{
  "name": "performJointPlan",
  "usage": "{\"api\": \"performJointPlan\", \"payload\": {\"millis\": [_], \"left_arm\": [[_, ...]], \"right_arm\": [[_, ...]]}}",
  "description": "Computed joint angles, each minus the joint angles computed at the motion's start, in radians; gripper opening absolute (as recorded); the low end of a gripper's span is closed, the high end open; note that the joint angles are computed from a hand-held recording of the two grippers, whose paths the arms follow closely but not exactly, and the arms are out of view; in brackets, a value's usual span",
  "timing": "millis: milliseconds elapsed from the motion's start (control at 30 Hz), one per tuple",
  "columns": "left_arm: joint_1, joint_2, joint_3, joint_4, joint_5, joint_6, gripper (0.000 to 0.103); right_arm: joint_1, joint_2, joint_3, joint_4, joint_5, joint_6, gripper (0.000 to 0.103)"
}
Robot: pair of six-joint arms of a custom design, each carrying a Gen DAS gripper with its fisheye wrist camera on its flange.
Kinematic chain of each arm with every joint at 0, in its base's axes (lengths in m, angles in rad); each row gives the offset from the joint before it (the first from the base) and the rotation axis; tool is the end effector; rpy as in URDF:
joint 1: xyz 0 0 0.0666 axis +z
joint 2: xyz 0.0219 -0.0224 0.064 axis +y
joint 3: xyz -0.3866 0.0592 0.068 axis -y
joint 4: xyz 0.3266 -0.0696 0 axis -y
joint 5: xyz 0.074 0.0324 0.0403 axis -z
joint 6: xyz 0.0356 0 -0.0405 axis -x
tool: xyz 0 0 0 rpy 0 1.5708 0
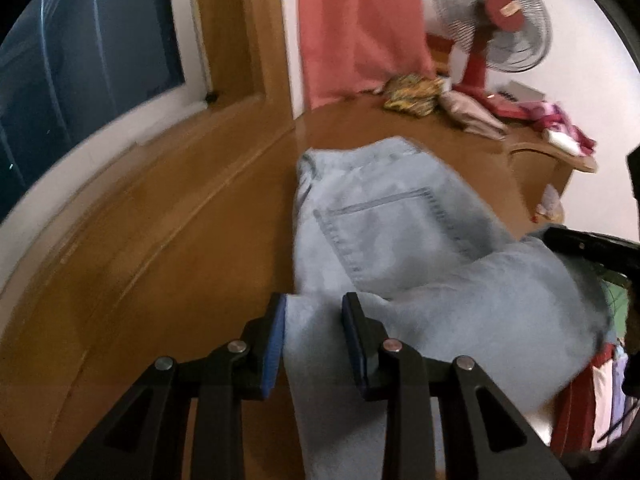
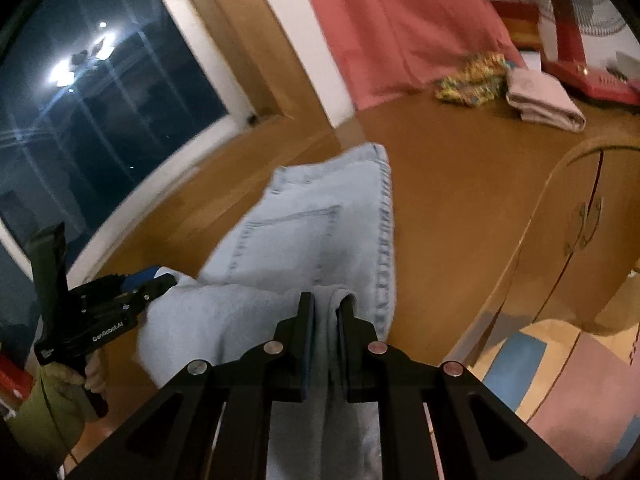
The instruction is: Fold clothes
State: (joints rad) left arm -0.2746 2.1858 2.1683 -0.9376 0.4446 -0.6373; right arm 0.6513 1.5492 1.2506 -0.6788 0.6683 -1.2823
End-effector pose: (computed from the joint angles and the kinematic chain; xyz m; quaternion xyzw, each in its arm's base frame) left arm 0.6581 -0.2017 0.3147 0.4693 0.8052 -0.1534 0.3286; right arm 0.3719 0.2553 0.3379 0.3715 0.8291 0.0492 0.4150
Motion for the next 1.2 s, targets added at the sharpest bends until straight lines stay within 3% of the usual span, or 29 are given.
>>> {"api": "performJointPlan", "payload": {"millis": [133,233,367,400,500,600,700,833,900,933,1033,1200], "left_arm": [[-0.021,0.064,0.071,-0.038,-0.056,0.010,0.029],[-0.029,0.057,0.053,-0.018,-0.087,0.011,0.030],[-0.017,0.020,0.042,-0.041,-0.092,0.047,0.030],[-0.012,0.002,0.031,-0.044,-0.084,0.058,0.030],[0.001,-0.073,-0.049,0.008,-0.073,0.073,0.031],[-0.003,-0.098,-0.052,-0.017,-0.037,0.083,0.033],[-0.030,-0.094,-0.057,-0.050,-0.001,0.067,0.033],[-0.071,-0.037,-0.041,-0.072,-0.080,0.047,0.034],[-0.079,-0.025,-0.062,-0.042,-0.126,0.041,0.048],[-0.076,-0.022,-0.077,-0.017,-0.121,0.039,0.049],[-0.077,-0.026,-0.092,0.007,-0.121,0.032,0.050],[-0.081,-0.048,-0.110,0.008,-0.146,0.021,0.050]], "right_arm": [[-0.061,0.028,-0.017,0.010,-0.075,0.039,0.011],[-0.069,0.046,-0.013,-0.004,-0.085,0.090,0.011],[-0.078,-0.011,-0.061,0.050,-0.134,0.147,0.012],[-0.073,-0.042,-0.075,0.054,-0.141,0.153,0.017],[-0.039,-0.083,-0.053,-0.027,-0.073,0.156,0.025],[-0.015,-0.114,-0.063,0.038,-0.057,0.229,0.026],[-0.032,-0.078,-0.055,0.110,-0.120,0.335,0.025],[-0.064,-0.010,-0.040,0.135,-0.204,0.401,0.025],[-0.071,0.021,-0.028,0.094,-0.198,0.430,0.025],[-0.074,0.031,-0.029,0.086,-0.193,0.444,0.025],[-0.094,0.020,-0.078,0.164,-0.213,0.456,0.025],[-0.096,0.040,-0.024,0.098,-0.202,0.431,0.026]]}}
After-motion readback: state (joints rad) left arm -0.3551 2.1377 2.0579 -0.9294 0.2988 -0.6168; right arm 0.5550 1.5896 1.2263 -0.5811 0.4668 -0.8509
